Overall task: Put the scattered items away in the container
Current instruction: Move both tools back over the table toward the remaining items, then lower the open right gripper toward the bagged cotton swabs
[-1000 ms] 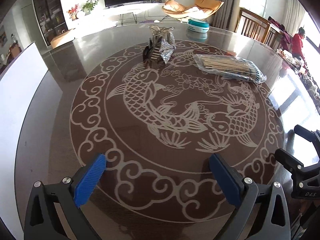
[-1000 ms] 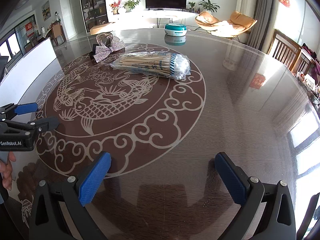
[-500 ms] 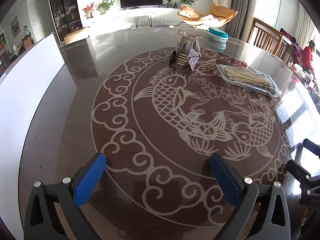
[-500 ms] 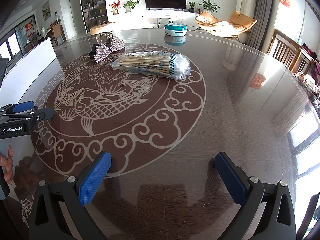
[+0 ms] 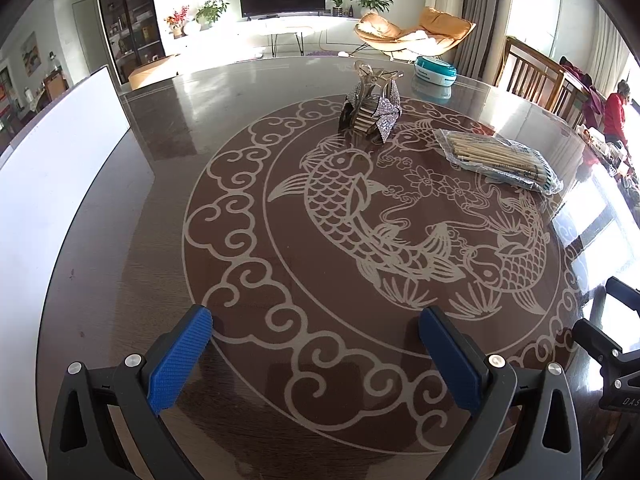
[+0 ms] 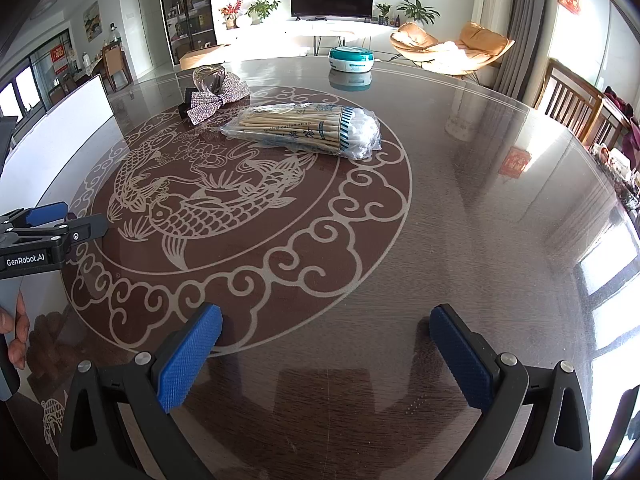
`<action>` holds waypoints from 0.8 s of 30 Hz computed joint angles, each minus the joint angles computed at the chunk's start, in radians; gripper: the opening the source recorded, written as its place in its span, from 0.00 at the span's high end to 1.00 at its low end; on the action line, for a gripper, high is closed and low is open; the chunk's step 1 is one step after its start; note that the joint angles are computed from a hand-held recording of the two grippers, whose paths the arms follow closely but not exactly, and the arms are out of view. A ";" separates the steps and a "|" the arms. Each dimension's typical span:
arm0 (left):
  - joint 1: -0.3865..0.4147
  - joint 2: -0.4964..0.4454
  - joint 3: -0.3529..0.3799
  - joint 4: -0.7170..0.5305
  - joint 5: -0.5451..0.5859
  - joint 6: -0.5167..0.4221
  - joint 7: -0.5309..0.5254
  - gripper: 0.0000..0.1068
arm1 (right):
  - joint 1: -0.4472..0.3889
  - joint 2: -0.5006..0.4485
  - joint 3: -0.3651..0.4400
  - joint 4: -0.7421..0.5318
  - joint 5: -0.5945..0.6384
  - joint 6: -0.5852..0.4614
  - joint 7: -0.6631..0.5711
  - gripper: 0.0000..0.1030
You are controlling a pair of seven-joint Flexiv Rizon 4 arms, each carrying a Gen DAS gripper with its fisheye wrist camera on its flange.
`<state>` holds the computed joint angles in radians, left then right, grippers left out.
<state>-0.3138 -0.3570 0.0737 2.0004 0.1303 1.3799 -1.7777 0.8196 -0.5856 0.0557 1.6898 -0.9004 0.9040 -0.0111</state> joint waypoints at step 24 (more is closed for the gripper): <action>-0.004 -0.003 0.005 -0.010 0.007 -0.004 -0.011 0.04 | -0.106 -0.060 -0.057 -0.093 0.056 0.209 -0.360 0.00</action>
